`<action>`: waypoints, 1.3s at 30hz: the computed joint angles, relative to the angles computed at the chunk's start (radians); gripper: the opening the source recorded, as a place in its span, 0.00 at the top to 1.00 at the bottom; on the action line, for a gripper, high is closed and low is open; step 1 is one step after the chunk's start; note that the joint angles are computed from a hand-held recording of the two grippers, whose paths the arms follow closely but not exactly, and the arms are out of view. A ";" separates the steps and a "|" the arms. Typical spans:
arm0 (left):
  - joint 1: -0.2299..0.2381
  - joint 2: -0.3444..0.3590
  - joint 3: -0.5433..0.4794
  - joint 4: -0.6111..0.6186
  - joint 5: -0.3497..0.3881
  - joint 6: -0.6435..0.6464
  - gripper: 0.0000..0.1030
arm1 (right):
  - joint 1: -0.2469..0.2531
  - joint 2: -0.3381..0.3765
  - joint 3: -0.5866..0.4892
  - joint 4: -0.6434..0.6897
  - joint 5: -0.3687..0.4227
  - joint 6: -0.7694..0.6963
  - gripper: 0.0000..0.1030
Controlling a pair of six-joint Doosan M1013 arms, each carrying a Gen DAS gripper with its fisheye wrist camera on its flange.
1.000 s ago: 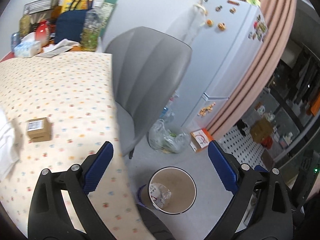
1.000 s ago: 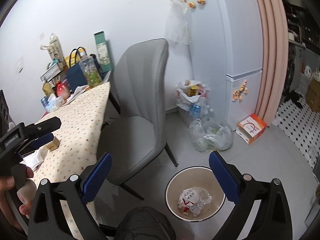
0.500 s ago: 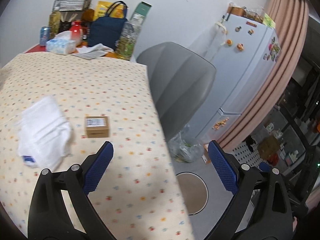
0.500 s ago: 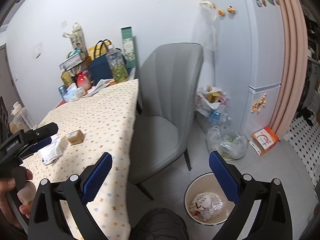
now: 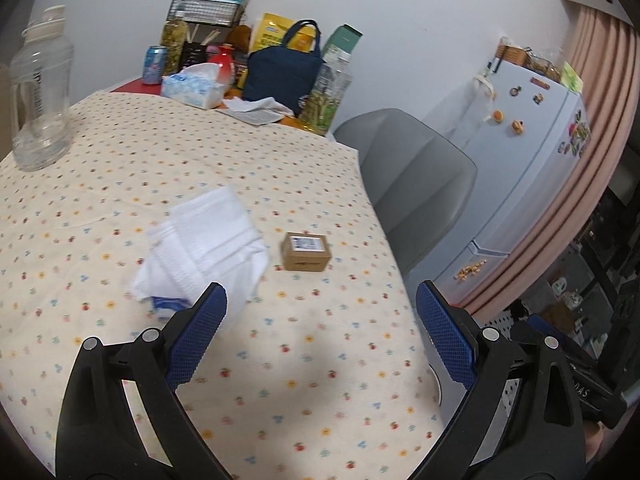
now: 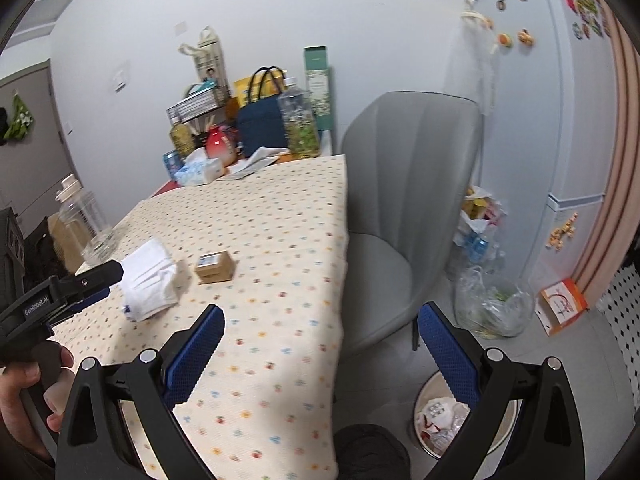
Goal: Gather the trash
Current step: 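Return both tools to the table toward the white paper mask, then lower both open tools around the paper mask and the white tissue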
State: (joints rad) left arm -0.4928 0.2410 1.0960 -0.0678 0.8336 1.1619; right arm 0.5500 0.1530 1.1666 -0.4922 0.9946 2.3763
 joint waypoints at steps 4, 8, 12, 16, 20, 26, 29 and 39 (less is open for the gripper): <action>0.018 -0.019 0.029 0.020 -0.005 -0.029 0.08 | 0.009 0.025 -0.030 0.029 -0.014 -0.044 0.08; 0.037 -0.038 0.060 0.040 -0.012 -0.056 0.08 | 0.016 0.050 -0.063 0.066 -0.022 -0.096 0.11; 0.052 -0.051 0.082 0.055 -0.014 -0.078 0.08 | 0.018 0.077 -0.094 0.116 -0.024 -0.147 0.16; 0.069 -0.065 0.105 0.069 -0.020 -0.094 0.08 | 0.021 0.104 -0.124 0.162 -0.020 -0.192 0.20; 0.091 -0.076 0.129 0.085 -0.021 -0.119 0.08 | 0.027 0.133 -0.160 0.202 -0.010 -0.237 0.24; 0.118 -0.081 0.151 0.077 -0.016 -0.141 0.11 | 0.033 0.192 -0.230 0.279 0.023 -0.321 0.29; 0.126 -0.078 0.153 0.068 -0.006 -0.136 0.16 | 0.035 0.226 -0.274 0.317 0.045 -0.360 0.29; 0.143 -0.084 0.169 0.103 0.005 -0.194 0.26 | 0.052 0.336 -0.419 0.423 0.136 -0.492 0.30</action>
